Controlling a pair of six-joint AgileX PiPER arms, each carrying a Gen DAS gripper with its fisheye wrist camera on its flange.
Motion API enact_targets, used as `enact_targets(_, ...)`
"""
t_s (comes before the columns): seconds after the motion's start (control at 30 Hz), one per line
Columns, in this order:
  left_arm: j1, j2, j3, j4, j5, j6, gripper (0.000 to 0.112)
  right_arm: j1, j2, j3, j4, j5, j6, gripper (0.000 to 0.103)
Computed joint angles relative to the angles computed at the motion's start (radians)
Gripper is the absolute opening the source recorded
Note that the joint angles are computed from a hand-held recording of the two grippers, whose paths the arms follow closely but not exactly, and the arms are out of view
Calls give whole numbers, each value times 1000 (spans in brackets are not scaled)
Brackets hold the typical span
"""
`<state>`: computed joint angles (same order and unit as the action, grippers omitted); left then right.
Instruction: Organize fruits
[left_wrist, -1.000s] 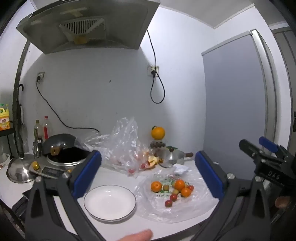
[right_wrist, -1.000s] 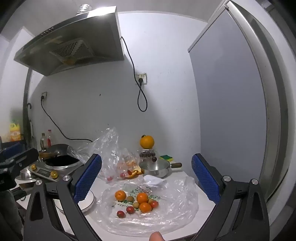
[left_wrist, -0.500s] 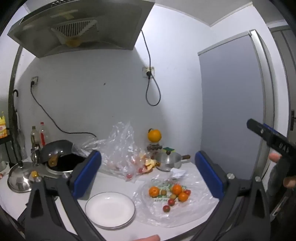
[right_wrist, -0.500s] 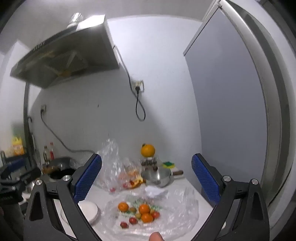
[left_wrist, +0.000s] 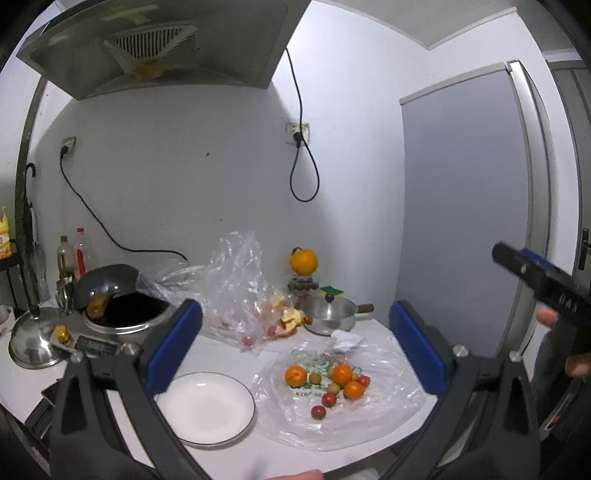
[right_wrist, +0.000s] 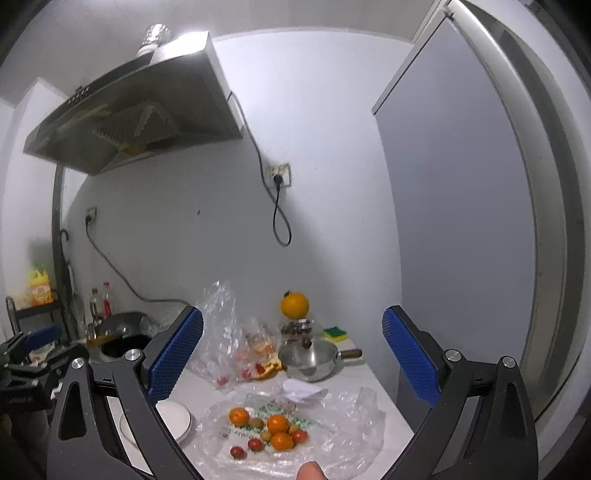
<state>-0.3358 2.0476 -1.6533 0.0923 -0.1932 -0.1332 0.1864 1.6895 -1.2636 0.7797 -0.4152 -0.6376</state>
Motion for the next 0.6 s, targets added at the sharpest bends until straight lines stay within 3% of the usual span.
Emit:
enact_targets(0.27,-10,15,-71,-179,70,202,102,23,39,-42,123,47,-145,100)
enact_targets(0.4,-1,2,-69,-82,78,103,102,25,36,-47,130,56,-159,100)
enact_targets(0.6,4,-3,-71,-114,72,136,102,27,38,-59,157,74,-196,100)
